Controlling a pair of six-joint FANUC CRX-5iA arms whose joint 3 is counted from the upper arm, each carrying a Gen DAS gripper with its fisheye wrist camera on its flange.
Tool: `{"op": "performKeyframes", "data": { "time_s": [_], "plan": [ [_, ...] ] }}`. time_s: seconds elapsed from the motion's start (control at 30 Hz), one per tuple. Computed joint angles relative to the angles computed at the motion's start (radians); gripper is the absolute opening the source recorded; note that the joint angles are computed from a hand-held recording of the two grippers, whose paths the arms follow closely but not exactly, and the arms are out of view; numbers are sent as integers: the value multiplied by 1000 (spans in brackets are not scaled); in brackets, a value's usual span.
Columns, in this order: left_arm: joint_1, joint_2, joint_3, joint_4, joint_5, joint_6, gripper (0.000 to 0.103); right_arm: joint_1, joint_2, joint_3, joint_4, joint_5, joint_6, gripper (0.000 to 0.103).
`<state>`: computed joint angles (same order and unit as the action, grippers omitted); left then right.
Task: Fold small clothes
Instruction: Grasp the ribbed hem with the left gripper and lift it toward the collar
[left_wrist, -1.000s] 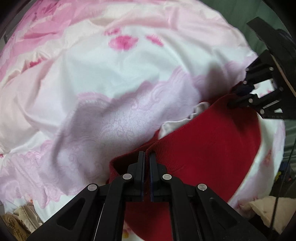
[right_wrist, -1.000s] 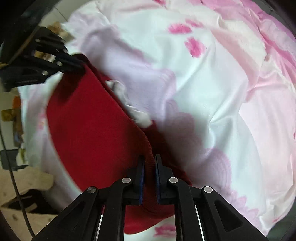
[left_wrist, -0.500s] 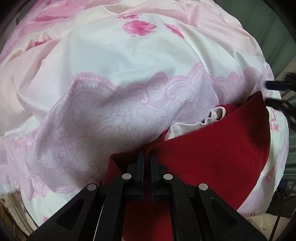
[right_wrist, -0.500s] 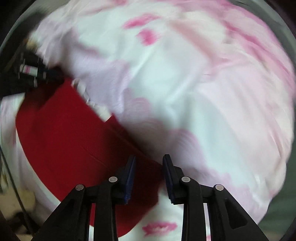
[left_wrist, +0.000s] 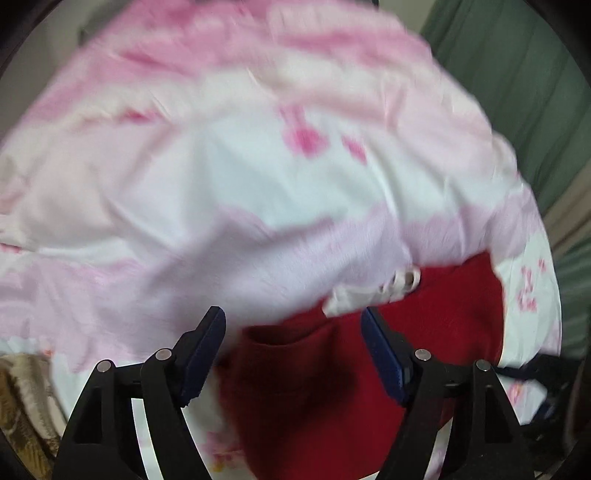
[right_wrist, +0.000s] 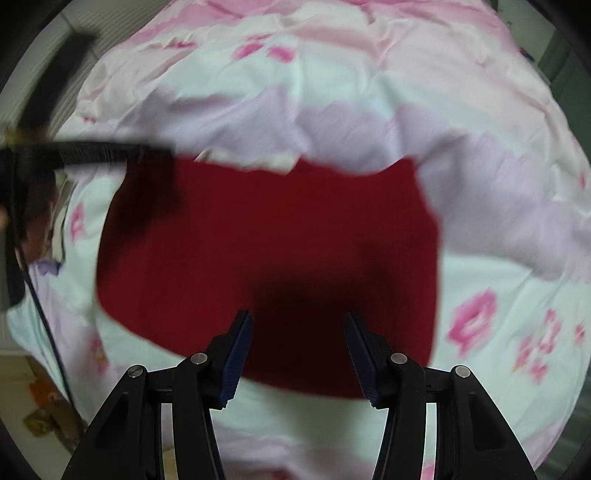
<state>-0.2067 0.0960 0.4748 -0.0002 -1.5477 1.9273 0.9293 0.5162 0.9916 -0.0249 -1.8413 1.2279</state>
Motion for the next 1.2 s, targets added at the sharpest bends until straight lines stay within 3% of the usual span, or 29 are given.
{"op": "performKeyframes", "data": {
  "time_s": [0.13, 0.3, 0.53, 0.63, 0.73, 1.2],
  "plan": [
    [-13, -114, -50, -41, -6, 57, 86, 29, -49, -101, -48, 56, -34, 52],
    [-27, -274, -316, 23, 14, 108, 87, 56, -5, -102, 14, 94, -34, 52],
    [97, -446, -679, 256, 261, 199, 86, 85, 65, -63, 85, 63, -39, 52],
    [150, -486, -782, 363, 378, 143, 86, 94, 89, -41, 104, 49, -29, 52],
    [171, -485, -832, 417, 436, 100, 82, 95, 106, -24, 101, 41, -39, 52],
    [225, -448, -1093, 849, 633, -266, 79, 102, 120, -13, 97, 44, -56, 53]
  ]
}}
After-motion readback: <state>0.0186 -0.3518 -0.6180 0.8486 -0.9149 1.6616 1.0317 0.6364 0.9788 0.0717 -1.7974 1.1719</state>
